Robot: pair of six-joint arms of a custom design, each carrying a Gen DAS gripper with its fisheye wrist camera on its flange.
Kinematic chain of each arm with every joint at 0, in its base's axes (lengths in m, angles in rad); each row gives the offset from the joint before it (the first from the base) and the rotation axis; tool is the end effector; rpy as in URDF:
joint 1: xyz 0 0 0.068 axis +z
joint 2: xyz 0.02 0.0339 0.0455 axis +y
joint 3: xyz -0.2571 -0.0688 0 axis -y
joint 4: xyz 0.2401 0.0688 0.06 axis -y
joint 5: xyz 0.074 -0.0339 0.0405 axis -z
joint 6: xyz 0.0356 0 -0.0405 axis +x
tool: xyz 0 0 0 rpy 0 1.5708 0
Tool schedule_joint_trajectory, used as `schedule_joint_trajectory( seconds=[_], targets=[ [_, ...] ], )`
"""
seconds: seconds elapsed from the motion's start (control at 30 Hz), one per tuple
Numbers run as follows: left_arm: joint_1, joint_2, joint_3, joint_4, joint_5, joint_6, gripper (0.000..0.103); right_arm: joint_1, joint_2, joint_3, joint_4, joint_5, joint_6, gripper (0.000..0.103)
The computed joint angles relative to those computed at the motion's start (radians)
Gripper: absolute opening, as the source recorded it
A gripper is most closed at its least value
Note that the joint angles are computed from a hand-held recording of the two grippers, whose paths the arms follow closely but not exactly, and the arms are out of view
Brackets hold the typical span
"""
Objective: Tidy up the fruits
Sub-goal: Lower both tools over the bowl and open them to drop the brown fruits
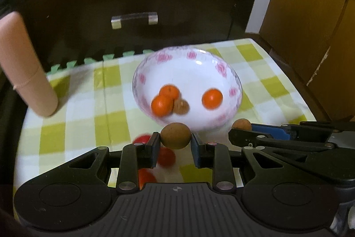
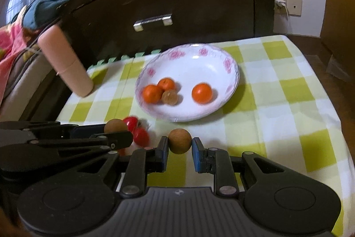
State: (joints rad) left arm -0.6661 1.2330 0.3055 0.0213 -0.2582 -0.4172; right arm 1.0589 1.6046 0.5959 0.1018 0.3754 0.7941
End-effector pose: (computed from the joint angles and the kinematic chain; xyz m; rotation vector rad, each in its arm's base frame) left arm 0.1579 -0.1125 0.1146 0.1944 2.4347 -0.1627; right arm 0.1453 0.2320 0.1149 -0.1628 2.4251 0.3917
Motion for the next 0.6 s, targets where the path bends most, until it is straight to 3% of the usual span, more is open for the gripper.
schedule_joint_trajectory(
  seconds=[0.33,0.6],
  targets=[
    [0.126,0.286,0.156,0.15,0.072,0.093,0.036,-0.196,0.117,0.085,0.093,-0.103,-0.14,0.023],
    [0.204,0.425,0.248,0.193,0.116,0.14,0.036,-0.287,0.248,0.186,0.135,-0.156,-0.215,0.023]
  ],
)
